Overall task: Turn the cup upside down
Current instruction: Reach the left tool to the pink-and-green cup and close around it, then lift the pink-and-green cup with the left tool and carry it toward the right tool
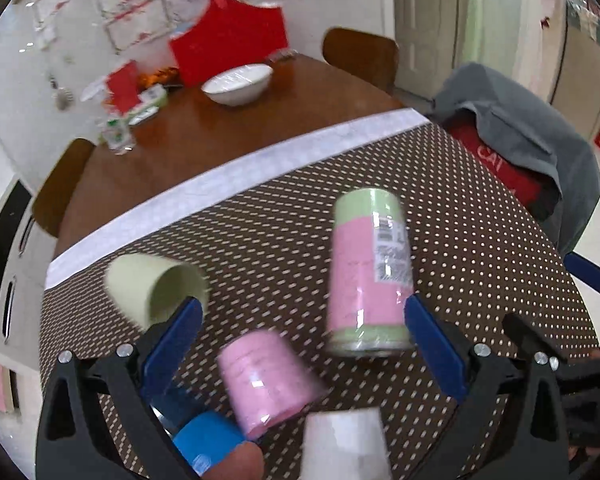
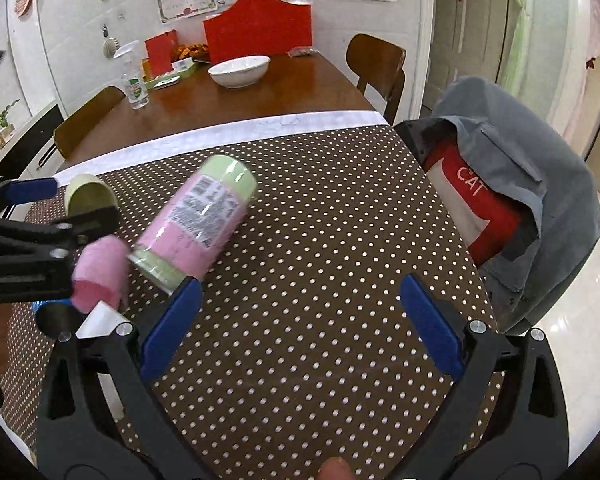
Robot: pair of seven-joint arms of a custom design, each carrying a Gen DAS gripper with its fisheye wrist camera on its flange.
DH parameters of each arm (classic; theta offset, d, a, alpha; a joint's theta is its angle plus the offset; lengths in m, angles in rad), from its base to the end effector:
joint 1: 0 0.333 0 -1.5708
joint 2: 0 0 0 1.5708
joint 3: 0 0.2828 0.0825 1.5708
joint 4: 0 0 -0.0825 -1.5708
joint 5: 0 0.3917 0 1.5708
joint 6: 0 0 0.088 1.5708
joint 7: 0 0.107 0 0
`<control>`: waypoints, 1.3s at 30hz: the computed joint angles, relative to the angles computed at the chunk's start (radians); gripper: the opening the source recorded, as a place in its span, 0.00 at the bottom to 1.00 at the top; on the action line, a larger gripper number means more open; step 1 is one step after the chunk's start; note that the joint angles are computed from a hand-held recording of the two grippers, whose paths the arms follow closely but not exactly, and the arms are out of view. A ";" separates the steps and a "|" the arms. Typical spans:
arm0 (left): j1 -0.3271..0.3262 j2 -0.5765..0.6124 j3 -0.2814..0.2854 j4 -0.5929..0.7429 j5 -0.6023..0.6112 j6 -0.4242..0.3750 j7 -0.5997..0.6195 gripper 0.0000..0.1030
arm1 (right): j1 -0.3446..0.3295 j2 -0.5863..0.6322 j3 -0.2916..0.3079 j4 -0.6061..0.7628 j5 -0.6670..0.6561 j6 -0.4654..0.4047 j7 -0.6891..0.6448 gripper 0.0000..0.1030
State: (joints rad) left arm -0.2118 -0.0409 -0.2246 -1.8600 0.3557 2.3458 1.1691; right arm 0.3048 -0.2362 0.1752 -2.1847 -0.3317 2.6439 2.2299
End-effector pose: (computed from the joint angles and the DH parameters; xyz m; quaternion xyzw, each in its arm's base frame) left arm 0.5462 -0.2511 0.5547 -0.5967 0.7441 -0.1816 0.2395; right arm 0.4769 0.2640 0.5300 -0.6810 0.6370 -0.2108 0.2935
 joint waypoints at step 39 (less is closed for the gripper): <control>-0.028 0.120 0.027 0.199 -0.190 -0.155 0.125 0.66 | -0.038 -0.116 0.000 -0.116 0.063 0.061 0.025 0.94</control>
